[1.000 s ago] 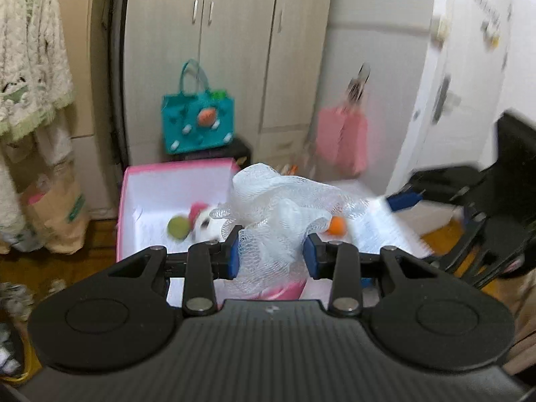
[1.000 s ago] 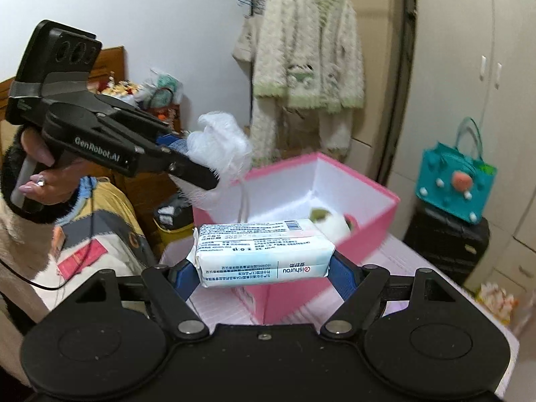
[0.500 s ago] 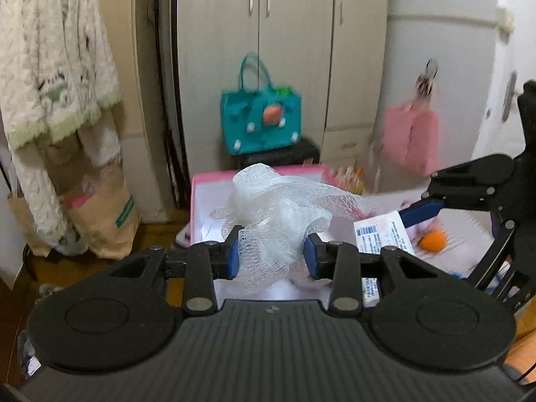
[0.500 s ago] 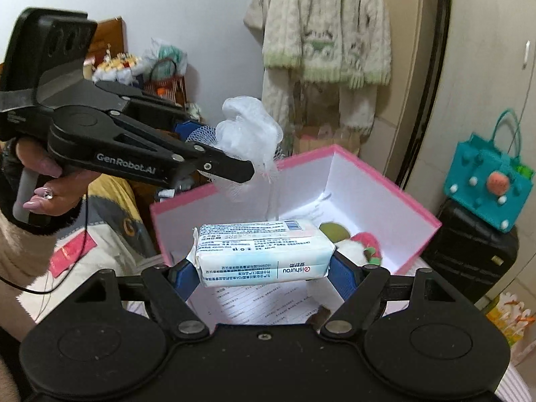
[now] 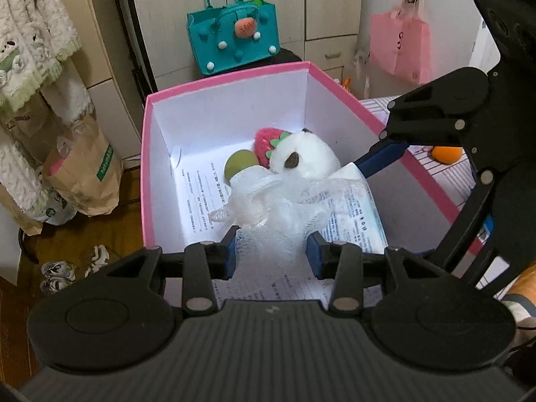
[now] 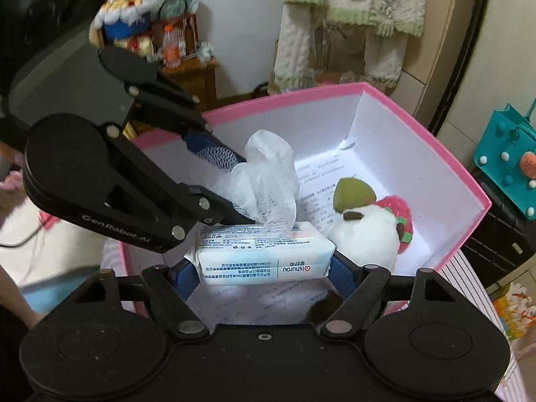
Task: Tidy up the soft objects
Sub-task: 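Open both tools to drop the puff and packet into the box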
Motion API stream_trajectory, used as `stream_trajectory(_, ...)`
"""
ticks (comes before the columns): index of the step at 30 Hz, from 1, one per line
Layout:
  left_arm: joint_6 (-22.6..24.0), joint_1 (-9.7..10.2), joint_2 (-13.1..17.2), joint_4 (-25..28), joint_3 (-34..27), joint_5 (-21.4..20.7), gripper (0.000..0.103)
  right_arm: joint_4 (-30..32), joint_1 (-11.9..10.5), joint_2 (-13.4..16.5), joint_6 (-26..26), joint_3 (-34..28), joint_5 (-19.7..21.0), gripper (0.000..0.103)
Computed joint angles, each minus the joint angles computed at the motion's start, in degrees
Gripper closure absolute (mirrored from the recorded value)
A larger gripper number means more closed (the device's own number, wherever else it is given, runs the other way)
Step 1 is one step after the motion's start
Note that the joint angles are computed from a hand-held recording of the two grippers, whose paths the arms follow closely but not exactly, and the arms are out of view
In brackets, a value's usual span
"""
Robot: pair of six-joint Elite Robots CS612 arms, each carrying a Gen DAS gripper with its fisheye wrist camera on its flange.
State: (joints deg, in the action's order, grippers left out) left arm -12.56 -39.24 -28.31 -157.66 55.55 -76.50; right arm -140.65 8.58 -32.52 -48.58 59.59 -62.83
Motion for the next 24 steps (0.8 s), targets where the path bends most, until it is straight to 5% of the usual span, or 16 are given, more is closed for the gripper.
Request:
stream_trajectory(7,-0.6,-0.05,0.4,2.8,-1.3,0.0,0.060,4.9,0.5,1.3,-2.3,-3.4,-2.1,0.020)
stream_trajectory(12,-1.0,0.16,0.6,1.8,-1.4,-1.2,0.050,8.3,0.5,2.1,-0.8,-5.5,-2.7,0.017)
stream_trajectory(18,-2.1,0.26,-1.0,-2.3,1.5,-2.9,0.042,0.3,-0.3,-0.4,1.5,-0.1,-1.5,0.017)
stream_trajectory(24,-2.4,-0.61,-3.3,-6.0,5.3,0.2,0.042,-8.7,-1.6,-4.2,4.7,7.2,1.8,0.017)
